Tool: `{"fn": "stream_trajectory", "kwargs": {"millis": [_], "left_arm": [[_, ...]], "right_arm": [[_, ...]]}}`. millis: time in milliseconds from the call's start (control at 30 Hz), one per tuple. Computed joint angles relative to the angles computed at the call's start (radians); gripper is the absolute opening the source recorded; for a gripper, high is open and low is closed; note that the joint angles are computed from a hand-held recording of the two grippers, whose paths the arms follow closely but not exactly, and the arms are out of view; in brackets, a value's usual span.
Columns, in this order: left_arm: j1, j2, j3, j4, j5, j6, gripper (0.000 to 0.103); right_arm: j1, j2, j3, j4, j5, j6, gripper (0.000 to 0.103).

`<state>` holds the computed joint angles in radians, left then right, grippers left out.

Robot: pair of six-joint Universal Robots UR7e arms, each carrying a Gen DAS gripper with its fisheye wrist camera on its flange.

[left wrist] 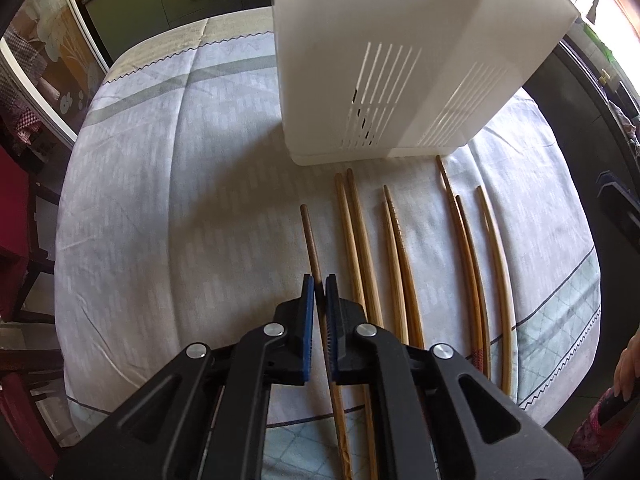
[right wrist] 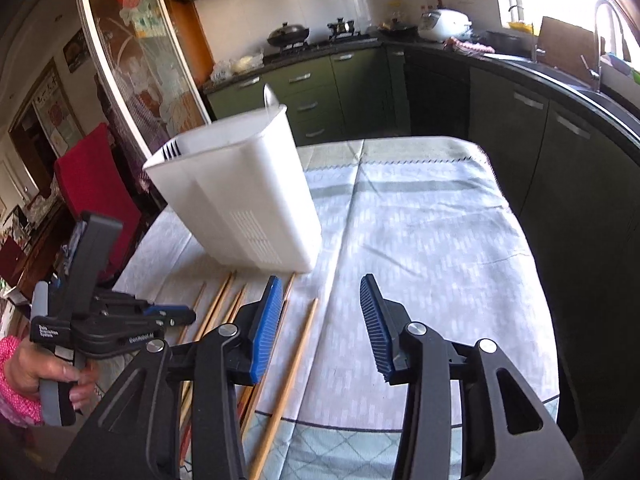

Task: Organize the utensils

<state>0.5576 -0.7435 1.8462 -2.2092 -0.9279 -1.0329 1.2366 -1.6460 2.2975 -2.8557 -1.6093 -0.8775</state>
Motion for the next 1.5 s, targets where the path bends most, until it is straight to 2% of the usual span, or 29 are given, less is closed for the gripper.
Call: {"fn": "stream_trajectory", "kwargs": {"millis": [133, 200, 300, 467, 700, 800, 900, 1033, 1200, 1300, 1500], "left_arm": [[-0.051, -0.052, 0.073, -0.062, 0.102, -0.008, 0.006], [-0.085, -0.079, 0.119, -0.119, 0.151, -0.011, 0.006], [-0.138, -0.126, 0.198, -0.181, 0.226, -0.035, 0.006], [-0.204, -0.177, 0.293, -0.247, 0.321, -0.073, 0.006], [-0.294, -0.203, 0.361, -0.254, 0.405, -0.125, 0.006], [-0.32, -0.212, 0.386, -0.249, 0.439, -0.141, 0.006], [-0.336, -0.215, 0.4, -0.253, 0.454, -0.152, 0.006], [-0.356, -0.226, 0.418, -0.242, 0.475, -0.179, 0.006], [-0.365, -0.231, 0.433, -0.252, 0.481, -0.182, 0.006], [-0.365, -0.23, 0.432, -0.249, 0.479, -0.183, 0.006], [-0.363, -0.229, 0.434, -0.268, 0.475, -0.176, 0.004]], "right_arm": [[0.032, 0.069, -0.031, 0.041, -0.129, 0.021, 0.041], [0.046, 0.101, -0.045, 0.068, -0.183, 0.031, 0.032], [0.065, 0.14, -0.073, 0.123, -0.239, 0.064, 0.025], [0.113, 0.21, -0.117, 0.184, -0.345, 0.125, 0.023], [0.17, 0.309, -0.15, 0.168, -0.508, 0.187, 0.02], [0.187, 0.335, -0.149, 0.137, -0.54, 0.201, 0.016], [0.201, 0.358, -0.129, 0.053, -0.569, 0.19, 0.013], [0.215, 0.378, -0.087, -0.051, -0.579, 0.17, 0.009], [0.196, 0.346, -0.056, -0.074, -0.527, 0.18, 0.007], [0.191, 0.293, -0.052, -0.041, -0.461, 0.189, 0.007], [0.179, 0.122, -0.009, -0.027, -0.297, 0.149, 0.007]]}}
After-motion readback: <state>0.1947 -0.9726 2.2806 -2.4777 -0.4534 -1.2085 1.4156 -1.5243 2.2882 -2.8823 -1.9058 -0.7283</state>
